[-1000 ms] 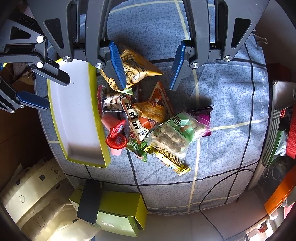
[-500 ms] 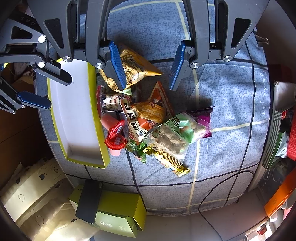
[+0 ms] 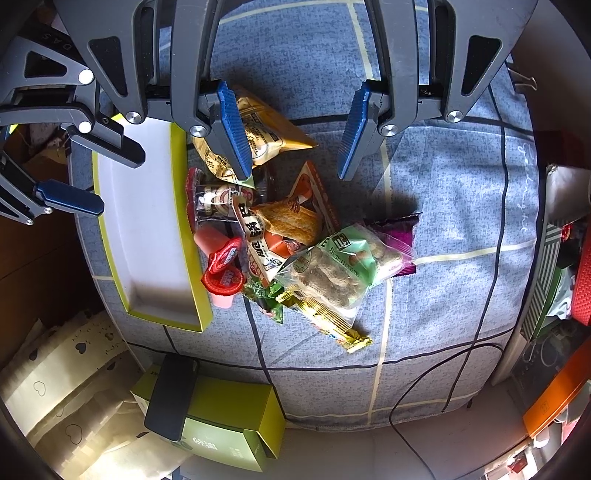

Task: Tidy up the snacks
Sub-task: 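Move both open grippers toward the snack pile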

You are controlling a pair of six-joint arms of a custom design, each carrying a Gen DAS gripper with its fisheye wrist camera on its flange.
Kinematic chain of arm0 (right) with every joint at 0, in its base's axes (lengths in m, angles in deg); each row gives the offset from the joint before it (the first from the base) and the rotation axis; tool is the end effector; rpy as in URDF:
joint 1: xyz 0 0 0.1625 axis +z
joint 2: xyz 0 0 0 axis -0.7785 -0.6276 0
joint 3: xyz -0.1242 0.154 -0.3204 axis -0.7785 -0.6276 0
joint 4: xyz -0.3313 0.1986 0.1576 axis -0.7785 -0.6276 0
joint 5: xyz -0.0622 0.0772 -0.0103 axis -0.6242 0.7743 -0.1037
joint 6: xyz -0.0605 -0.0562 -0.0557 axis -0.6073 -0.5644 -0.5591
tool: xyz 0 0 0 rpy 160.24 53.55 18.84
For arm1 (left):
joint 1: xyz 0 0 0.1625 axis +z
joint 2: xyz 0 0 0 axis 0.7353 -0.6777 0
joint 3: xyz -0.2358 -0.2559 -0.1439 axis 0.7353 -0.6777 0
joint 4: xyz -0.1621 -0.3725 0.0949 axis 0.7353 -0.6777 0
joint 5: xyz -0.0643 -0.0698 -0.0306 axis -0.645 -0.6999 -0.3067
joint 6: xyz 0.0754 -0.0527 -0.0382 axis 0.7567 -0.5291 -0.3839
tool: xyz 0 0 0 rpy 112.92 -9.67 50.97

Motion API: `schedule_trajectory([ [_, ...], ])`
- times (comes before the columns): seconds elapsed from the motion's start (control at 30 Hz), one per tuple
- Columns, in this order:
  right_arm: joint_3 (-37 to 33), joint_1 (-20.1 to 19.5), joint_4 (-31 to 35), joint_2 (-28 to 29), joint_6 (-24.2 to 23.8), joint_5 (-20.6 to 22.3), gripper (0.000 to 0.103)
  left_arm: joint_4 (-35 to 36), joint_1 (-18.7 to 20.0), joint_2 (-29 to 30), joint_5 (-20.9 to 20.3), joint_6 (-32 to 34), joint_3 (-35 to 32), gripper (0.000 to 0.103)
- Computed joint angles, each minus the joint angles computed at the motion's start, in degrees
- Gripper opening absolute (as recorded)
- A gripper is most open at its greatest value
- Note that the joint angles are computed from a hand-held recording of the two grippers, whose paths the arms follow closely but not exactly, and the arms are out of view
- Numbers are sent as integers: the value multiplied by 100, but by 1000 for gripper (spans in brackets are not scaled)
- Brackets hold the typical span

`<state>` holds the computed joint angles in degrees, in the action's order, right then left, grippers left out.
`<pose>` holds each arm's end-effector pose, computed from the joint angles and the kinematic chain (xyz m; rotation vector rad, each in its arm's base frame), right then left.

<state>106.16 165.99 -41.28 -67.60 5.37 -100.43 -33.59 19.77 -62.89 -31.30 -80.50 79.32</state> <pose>0.4144 -0.7436 0.0442 0.2891 -2.3570 0.2463 -0.1282 -0.7929 0.3063 0.5211 2.4838 -0.1391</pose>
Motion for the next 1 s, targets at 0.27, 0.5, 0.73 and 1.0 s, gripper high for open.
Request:
schedule_trajectory([
  [0.27, -387, 4, 246, 199, 1, -6, 53, 30, 9, 46, -16, 6, -106, 49],
  [0.5, -434, 2, 264, 223, -5, -6, 53, 61, 16, 74, -24, -13, -171, 49],
  [0.73, -854, 10, 469, 451, -24, 22, 53, 75, 38, 67, 7, -12, -172, 49],
  [1.0, -1235, 2, 651, 673, -67, 57, 53, 22, 85, 35, -1, -75, -165, 49],
])
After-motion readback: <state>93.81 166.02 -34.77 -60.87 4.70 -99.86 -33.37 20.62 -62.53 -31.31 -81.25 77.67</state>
